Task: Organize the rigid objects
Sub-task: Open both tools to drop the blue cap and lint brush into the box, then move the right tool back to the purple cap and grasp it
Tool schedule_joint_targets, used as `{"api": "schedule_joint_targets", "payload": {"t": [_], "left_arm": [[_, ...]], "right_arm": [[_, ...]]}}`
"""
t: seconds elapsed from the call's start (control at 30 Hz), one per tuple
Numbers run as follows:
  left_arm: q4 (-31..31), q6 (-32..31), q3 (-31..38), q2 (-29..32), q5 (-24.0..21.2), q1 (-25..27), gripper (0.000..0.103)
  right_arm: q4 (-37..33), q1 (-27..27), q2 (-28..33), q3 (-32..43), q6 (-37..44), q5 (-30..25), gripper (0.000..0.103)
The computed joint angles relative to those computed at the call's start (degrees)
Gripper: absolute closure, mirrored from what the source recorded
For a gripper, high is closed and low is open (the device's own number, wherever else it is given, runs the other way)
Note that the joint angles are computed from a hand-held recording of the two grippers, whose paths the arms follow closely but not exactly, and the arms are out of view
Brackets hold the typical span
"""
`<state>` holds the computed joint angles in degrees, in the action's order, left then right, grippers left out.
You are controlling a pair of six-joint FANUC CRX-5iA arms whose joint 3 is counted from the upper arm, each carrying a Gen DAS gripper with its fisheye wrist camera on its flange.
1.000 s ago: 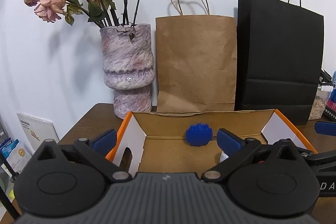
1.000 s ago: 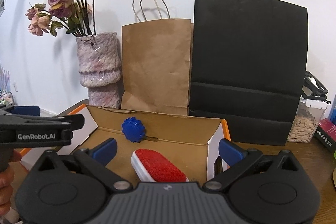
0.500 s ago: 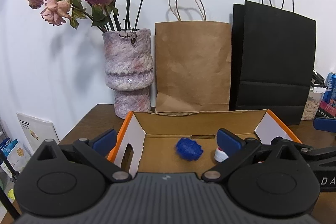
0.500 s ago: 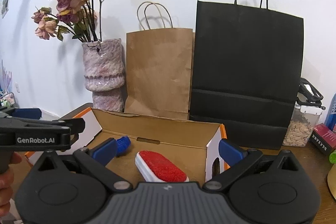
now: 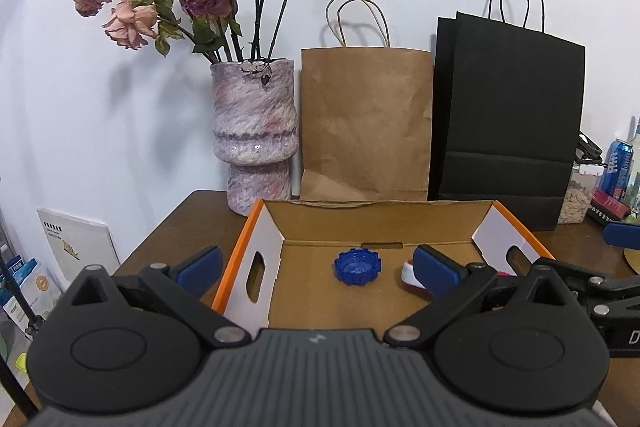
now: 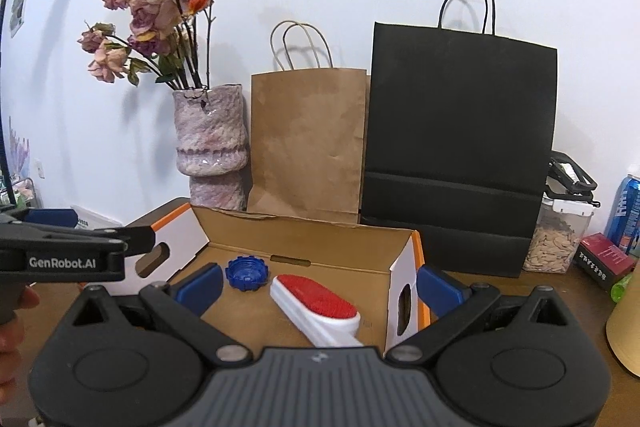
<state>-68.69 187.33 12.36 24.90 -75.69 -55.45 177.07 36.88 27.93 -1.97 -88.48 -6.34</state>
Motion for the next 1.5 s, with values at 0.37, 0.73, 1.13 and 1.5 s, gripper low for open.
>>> {"api": "schedule_joint_targets", "payload": {"t": [0.37,0.73,1.13,1.5], "left_arm": [[0.58,1.82,-1.23,-0.90,-3.79,-3.84,0.000],[0.67,2.23,-2.08,-1.47,-7.06,-8.99,0.000],[2.91,4.10,-1.41,-0.01,-12.75,-14.77,0.000],[4.81,6.32,-1.10,1.09,-16.14,-19.00,0.000]], "right_arm": [[-2.13,1.04,-5.20,-7.70,2.12,-3.05,0.000],[-5.52,2.62,-10.44,-15.87,4.48,-5.32,0.000],[-5.77,3.77,-17.10,-25.58,3.18,-6.06,0.000],[-18.50,6.66,-21.03,-35.40,13.54,-9.98,0.000]]}}
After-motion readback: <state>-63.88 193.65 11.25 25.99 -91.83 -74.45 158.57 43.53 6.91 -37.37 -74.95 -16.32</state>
